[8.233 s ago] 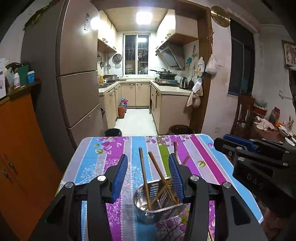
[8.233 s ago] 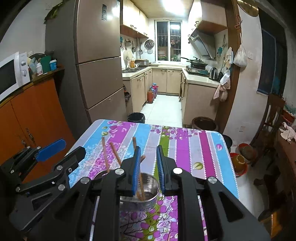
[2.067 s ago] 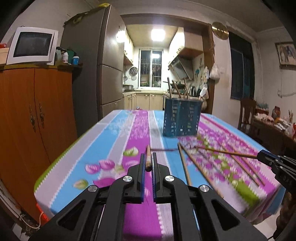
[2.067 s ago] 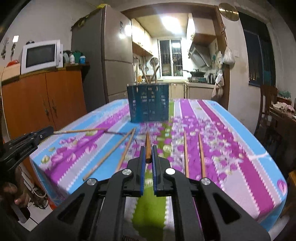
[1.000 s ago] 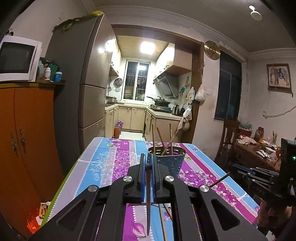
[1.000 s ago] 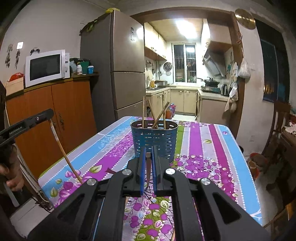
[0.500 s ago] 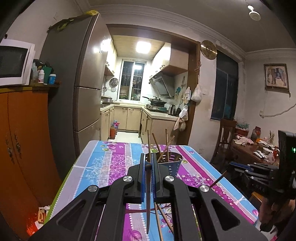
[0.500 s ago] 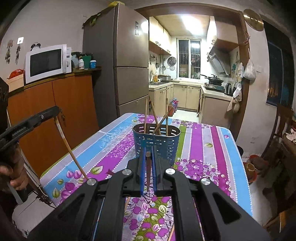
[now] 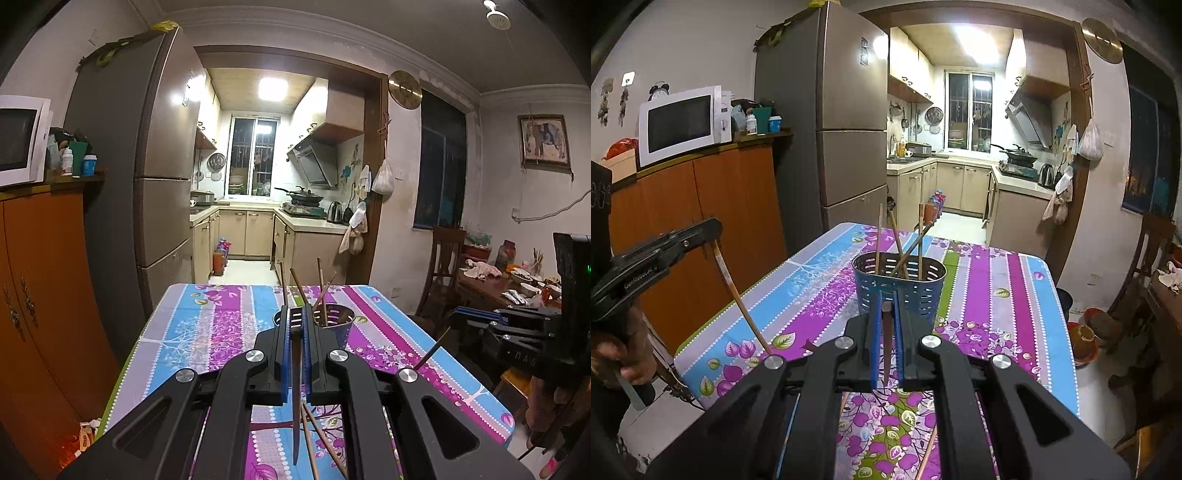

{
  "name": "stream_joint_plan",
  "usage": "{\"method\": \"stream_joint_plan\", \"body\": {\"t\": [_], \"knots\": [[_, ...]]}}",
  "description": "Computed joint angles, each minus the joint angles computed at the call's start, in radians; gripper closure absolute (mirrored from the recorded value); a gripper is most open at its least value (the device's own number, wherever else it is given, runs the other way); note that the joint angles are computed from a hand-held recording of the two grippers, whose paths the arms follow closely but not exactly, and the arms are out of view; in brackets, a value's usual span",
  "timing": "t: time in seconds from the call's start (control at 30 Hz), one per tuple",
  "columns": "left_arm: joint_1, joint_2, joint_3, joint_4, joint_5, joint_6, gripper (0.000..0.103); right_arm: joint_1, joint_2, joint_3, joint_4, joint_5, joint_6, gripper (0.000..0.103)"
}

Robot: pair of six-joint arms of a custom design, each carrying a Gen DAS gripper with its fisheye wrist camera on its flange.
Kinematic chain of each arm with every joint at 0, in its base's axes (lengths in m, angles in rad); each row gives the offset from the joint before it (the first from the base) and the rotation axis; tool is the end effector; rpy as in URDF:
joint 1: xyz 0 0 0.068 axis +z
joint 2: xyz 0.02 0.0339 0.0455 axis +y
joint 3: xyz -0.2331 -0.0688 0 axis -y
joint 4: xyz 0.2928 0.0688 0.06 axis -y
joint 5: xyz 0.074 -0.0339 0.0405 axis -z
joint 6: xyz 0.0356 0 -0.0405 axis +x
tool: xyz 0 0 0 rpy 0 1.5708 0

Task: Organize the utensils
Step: 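Carry the left tool's chopstick up to the blue holder while the right tool carries its chopstick there, then lower the left tool's chopstick into the blue holder while the right tool lowers its chopstick in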

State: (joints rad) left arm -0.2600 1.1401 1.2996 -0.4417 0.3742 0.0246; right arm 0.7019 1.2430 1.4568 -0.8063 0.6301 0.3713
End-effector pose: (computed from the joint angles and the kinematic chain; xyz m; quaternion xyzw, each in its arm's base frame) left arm 0.2915 -0.0910 0.4012 0.2220 0.7618 -0.2170 0.5686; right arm 0.2454 0.1800 0.3976 0.0055 0.8518 -0.0067 0.5238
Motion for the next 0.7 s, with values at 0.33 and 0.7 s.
{"method": "stream_joint_plan", "body": {"t": [0.33,0.7], "knots": [[-0.03,0.14,0.181,-0.041,-0.009,-0.006,0.096,-0.11,0.048,0.108,-0.049,-0.121,-0.005,0.098],[-0.101,0.56,0.816,-0.165,-0.063,-0.036,0.096,-0.232,0.293,0.569,-0.163,-0.173,-0.107,0.098]]}}
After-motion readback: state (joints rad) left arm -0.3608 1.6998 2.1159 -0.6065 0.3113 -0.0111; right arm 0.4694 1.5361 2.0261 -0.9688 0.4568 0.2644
